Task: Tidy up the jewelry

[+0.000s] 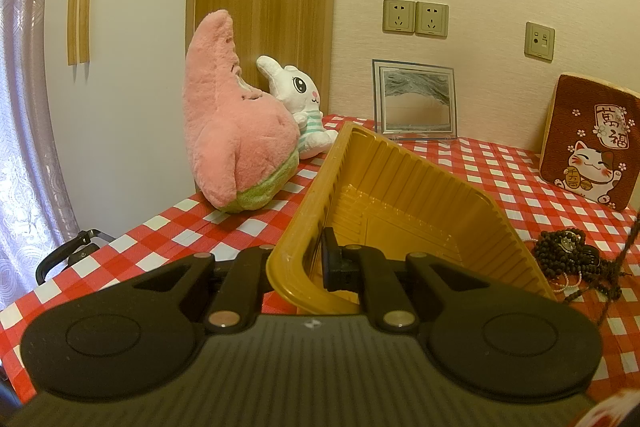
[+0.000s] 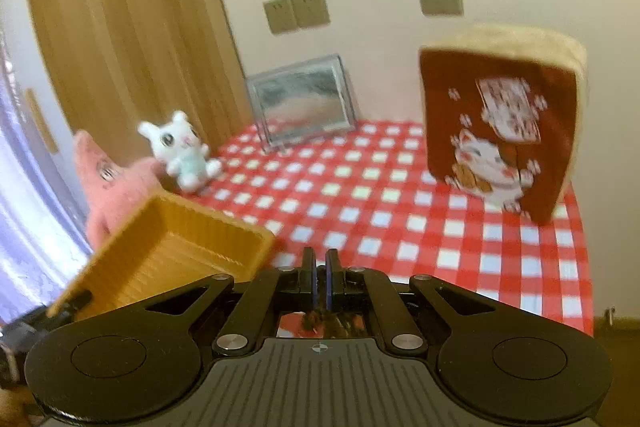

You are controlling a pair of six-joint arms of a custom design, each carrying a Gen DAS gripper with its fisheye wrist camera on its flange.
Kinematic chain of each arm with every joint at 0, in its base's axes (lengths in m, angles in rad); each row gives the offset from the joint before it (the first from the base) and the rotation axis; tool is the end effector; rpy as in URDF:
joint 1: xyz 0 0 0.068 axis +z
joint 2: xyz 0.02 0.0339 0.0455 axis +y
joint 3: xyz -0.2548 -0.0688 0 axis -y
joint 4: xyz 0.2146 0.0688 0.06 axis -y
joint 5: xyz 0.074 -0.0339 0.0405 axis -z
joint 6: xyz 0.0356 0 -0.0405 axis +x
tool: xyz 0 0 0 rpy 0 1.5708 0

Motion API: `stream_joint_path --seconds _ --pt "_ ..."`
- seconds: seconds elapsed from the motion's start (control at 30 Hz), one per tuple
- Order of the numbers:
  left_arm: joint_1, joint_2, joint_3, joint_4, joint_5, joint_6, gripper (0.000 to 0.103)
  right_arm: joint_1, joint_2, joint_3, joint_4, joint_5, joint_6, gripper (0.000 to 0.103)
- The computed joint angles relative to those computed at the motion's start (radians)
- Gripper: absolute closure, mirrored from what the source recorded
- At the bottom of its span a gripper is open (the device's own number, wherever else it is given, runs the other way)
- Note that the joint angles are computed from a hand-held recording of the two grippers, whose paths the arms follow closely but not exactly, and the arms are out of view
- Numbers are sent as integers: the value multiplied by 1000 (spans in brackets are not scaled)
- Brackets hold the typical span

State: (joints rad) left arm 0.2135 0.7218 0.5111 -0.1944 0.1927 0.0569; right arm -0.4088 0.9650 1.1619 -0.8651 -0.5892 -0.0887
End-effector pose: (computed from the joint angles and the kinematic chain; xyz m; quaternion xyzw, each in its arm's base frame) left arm 0.1493 0.0254 0.2527 -0.0122 0.8326 -0.0057 0.5537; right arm 0.1500 -0.0434 0.3596 0.0122 0.8703 0.1505 0.4688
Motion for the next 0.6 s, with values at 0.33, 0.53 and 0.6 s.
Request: stream_joint_path --seconds 0.33,0.53,0.6 --pt "0 -1 1 -2 1 -1 94 41 64 241 -64 -68 -5 103" --pt "-1 -7 8 -14 2 -1 94 55 139 261 -137 -68 28 96" --pt "-3 -7 10 -15 0 -2 94 83 141 175 -128 -25 29 63"
